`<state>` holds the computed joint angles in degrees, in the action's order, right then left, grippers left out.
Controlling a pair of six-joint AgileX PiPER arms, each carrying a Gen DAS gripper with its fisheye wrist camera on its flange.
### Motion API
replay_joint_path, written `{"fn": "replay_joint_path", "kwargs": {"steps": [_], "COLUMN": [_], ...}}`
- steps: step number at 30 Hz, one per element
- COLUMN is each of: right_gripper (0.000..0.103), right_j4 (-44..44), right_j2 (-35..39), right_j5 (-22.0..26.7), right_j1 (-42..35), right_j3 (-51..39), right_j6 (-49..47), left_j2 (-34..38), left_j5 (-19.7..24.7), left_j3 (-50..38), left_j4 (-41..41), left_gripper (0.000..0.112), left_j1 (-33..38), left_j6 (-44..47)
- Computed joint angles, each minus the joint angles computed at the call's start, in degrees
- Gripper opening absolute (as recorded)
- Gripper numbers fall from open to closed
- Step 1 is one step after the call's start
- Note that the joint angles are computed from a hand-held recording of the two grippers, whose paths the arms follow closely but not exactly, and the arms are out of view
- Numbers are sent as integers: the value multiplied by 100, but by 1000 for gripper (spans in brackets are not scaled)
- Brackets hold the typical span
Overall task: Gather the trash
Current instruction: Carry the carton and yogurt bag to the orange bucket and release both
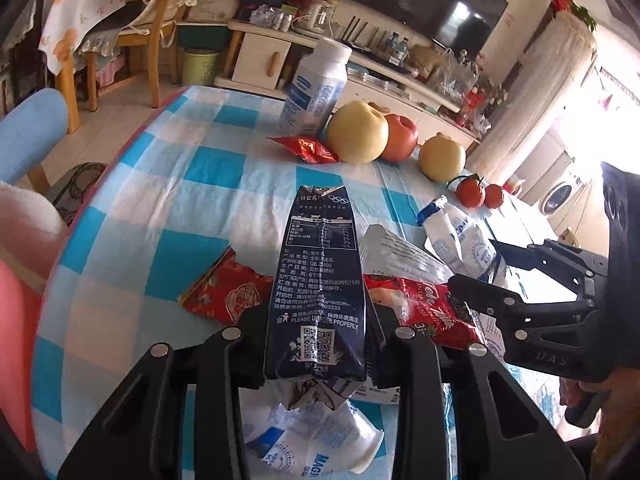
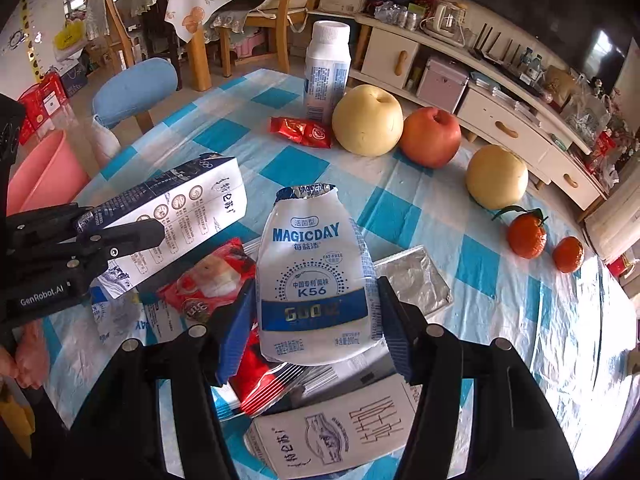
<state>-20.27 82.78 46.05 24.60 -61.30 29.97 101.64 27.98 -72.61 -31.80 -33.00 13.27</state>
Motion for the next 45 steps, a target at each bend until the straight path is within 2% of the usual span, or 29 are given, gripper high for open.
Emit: {"fn": "replay_joint_path", "kwargs": {"steps": [8, 17, 29, 38, 45], "right_gripper": [60, 60, 60, 60, 60], "right_j4": [-354, -573, -1097, -1166, -742], "right_j2": [-248, -391, -293, 594, 1896], "right_j5": [255, 221, 328, 377, 457], "right_j1": [511, 1060, 1978, 2675, 2963], "right_j3": [38, 151, -131, -1293, -3178], "right_j6": [767, 1647, 2754, 2589, 1641], "left_j2": [-424, -851, -1471, -1956, -2021], "left_j5": [-170, -198, -310, -105, 189], "left_j3": [451, 712, 962, 972, 945], "left_j4": [-488, -802, -424, -415, -724], "left_gripper": [36, 36, 36, 36, 36], "left_j1": [267, 594, 1124, 2140, 3268], "left_j6": [560, 902, 716, 693, 1008]}}
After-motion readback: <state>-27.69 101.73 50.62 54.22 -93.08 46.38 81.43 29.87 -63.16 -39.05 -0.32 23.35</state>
